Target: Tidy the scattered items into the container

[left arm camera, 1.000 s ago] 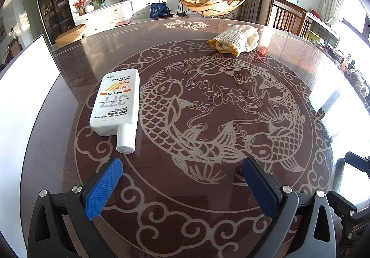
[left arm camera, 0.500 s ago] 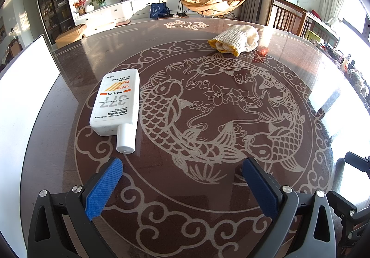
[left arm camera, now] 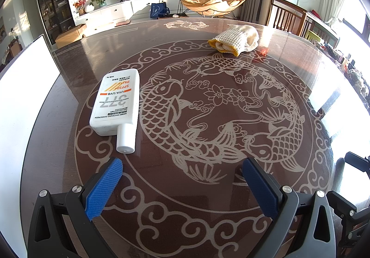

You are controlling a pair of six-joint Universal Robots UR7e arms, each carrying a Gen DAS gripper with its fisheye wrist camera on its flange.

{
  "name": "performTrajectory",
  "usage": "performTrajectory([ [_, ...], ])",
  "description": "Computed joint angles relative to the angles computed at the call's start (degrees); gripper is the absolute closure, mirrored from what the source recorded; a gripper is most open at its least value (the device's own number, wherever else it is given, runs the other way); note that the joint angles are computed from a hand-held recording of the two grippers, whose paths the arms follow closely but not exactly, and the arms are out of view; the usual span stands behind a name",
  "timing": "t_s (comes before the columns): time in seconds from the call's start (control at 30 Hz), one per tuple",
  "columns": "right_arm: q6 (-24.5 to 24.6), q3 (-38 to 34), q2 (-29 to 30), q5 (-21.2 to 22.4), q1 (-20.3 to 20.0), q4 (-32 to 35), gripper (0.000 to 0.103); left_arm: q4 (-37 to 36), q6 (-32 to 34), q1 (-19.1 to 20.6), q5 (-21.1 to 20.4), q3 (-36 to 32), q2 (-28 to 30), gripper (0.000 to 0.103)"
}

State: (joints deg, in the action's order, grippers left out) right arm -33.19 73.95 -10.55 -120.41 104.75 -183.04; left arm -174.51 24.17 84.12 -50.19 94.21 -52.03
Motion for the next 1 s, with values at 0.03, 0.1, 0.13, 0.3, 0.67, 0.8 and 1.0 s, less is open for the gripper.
performTrajectory([
  [0.03, 0.0, 0.0, 0.0, 0.0, 0.0, 0.0, 0.015, 0.0, 0.0, 0.0, 0.0, 0.0, 0.0, 0.0],
  [0.1, 0.0, 0.0, 0.0, 0.0, 0.0, 0.0, 0.015, 0.0, 0.0, 0.0, 0.0, 0.0, 0.0, 0.0],
  [0.13, 0.0, 0.0, 0.0, 0.0, 0.0, 0.0, 0.015, 0.0, 0.0, 0.0, 0.0, 0.0, 0.0, 0.0],
  [0.3, 0.0, 0.0, 0.0, 0.0, 0.0, 0.0, 0.015, 0.0, 0.0, 0.0, 0.0, 0.0, 0.0, 0.0],
  [0.67, 0.0, 0.0, 0.0, 0.0, 0.0, 0.0, 0.015, 0.0, 0.0, 0.0, 0.0, 0.0, 0.0, 0.0],
  [0.8, 0.0, 0.0, 0.0, 0.0, 0.0, 0.0, 0.015, 0.0, 0.0, 0.0, 0.0, 0.0, 0.0, 0.0],
  [1.0, 0.0, 0.0, 0.0, 0.0, 0.0, 0.0, 0.015, 0.0, 0.0, 0.0, 0.0, -0.1, 0.1, 0.0],
])
